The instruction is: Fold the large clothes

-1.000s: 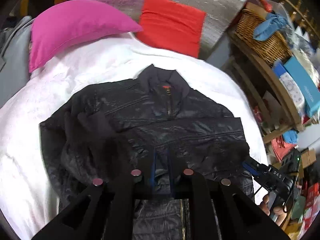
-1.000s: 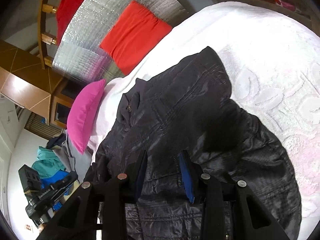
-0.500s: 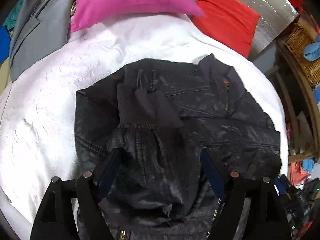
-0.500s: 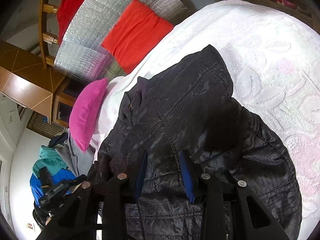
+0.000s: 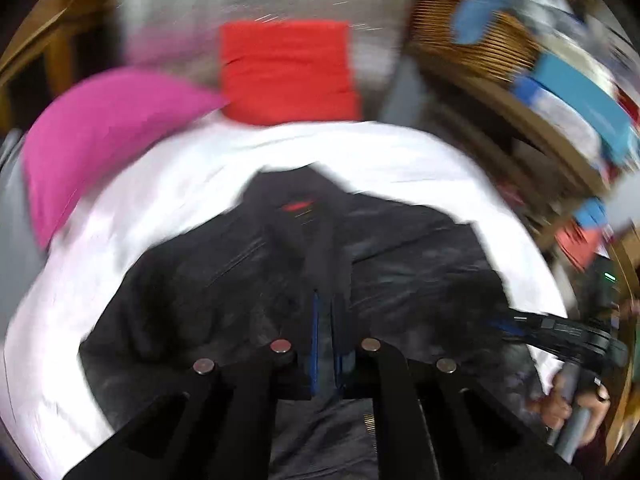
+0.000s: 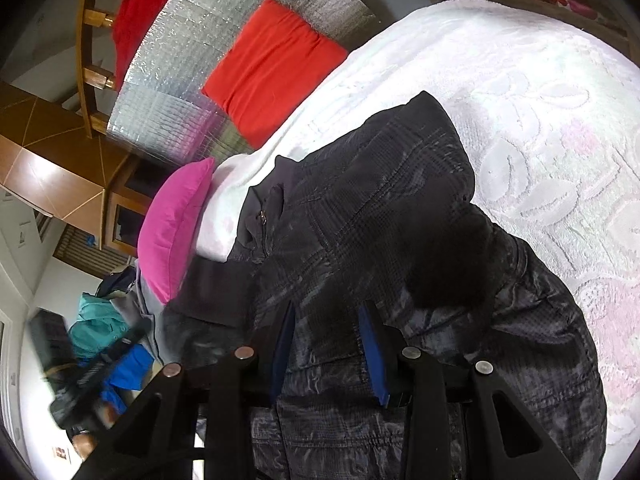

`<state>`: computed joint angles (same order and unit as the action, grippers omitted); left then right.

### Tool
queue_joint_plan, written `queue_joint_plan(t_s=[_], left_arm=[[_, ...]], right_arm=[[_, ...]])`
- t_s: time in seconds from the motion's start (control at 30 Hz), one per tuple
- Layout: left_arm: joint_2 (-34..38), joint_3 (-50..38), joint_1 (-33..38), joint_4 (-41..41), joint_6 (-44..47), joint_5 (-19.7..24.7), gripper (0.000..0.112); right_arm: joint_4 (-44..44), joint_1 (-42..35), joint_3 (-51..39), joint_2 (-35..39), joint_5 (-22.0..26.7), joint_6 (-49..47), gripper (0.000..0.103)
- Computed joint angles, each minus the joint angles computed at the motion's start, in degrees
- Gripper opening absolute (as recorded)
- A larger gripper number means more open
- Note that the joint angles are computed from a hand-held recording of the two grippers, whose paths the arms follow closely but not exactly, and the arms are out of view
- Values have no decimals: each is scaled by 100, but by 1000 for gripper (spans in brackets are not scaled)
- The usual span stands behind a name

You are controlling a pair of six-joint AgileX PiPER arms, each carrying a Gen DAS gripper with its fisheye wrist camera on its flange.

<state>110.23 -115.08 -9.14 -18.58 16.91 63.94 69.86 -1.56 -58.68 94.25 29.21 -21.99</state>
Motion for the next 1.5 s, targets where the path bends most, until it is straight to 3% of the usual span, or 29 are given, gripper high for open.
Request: queue_joint_plan(t_s=[0.2,0.27,0.3,0.33,0.4,0.5,0.53,0.7,0.83,0.9,0.97,1.1,1.2,1.3,1.43,1.5], left_arm=[[-143,-141,-581,192,43,61,7],[-310,122,-423,120,0,75,13],[-391,317,-291,30,-38,2,23],[-532,659,-146,-10,-106,-215,42],[-935,1436,283,-14,-321,-769,66],[-1481,2532,841,368,-906,-1757,68],[-1603,2839,1004,545,-1088,-2036,70],[-1513,3658,1601,1179,-2134,-2682,72],[-1263,4292,1660,1752,-2739,-3363,72],[-949,4100,1682,1651,-2712,-3041,73],[-734,3744,1905,954,-2328,-2635,73],[-638,3499,1901,1505,-2506,-2550,80],[-543,3371,2135,1063,-2152,-2406,81],[-501,3275,2183,1077,-2157,-2356,81],[-527,3300,2080,1416,-2391,-2476,81],[-482,3212,2133,1317,-2306,-2431,81]], right_arm=[[40,-56,-22,65,77,-33,37],[128,-90,-29,98,166,-119,37],[203,-100,-30,115,230,-197,37],[240,-103,-35,121,275,-249,37],[283,-37,-65,141,312,-352,37],[616,53,-104,214,501,-734,51],[755,79,-98,233,562,-858,64],[1538,387,-127,367,734,-1635,65],[1907,618,-229,540,860,-2052,65],[1991,743,-295,615,803,-2195,65],[2255,770,-377,779,945,-2360,65],[2147,969,-969,1291,982,-1873,65],[2088,1145,-1567,1797,974,-1330,65],[1573,1335,-2172,2177,781,-543,65],[182,1571,-2916,2568,415,1184,66],[199,1603,-3007,2668,308,1295,66]])
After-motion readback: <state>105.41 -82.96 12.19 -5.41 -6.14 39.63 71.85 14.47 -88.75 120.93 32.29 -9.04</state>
